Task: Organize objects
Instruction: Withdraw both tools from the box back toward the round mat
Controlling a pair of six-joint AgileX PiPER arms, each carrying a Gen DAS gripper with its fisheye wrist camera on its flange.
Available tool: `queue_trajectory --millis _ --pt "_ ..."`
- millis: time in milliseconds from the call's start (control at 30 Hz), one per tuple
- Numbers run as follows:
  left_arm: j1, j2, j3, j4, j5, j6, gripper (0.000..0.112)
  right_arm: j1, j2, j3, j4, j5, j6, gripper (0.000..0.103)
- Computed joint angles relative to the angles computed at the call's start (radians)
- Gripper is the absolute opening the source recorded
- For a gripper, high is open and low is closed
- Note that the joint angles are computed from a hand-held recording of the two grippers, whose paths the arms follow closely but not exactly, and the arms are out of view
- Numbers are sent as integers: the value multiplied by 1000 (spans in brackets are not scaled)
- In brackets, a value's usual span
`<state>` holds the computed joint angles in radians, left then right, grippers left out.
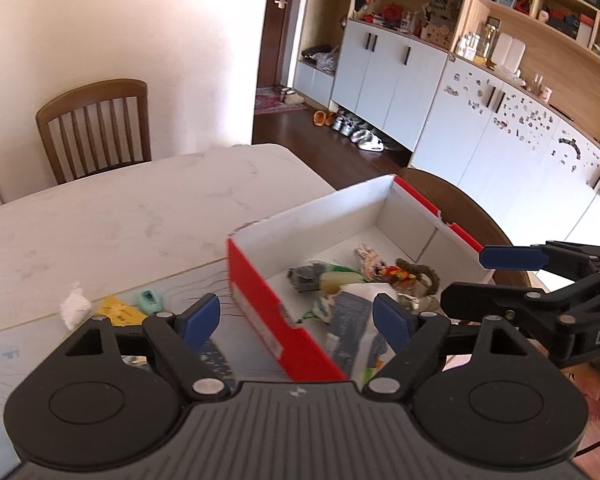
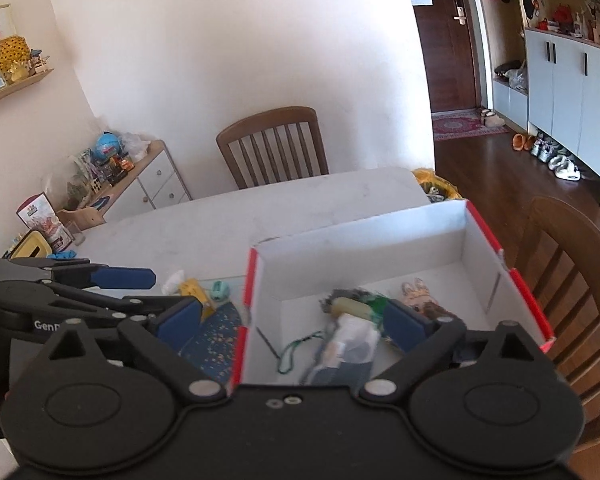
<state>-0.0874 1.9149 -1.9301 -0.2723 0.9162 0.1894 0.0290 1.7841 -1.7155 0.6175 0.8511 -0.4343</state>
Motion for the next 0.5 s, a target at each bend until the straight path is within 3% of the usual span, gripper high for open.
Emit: queue_trajectory --millis 367,500 --pt "164 -32 58 -129 -4 146 92 152 48 -64 -98 -44 150 102" --pt "223 -29 63 -162 -12 191 100 209 75 -101 -156 -47 204 102"
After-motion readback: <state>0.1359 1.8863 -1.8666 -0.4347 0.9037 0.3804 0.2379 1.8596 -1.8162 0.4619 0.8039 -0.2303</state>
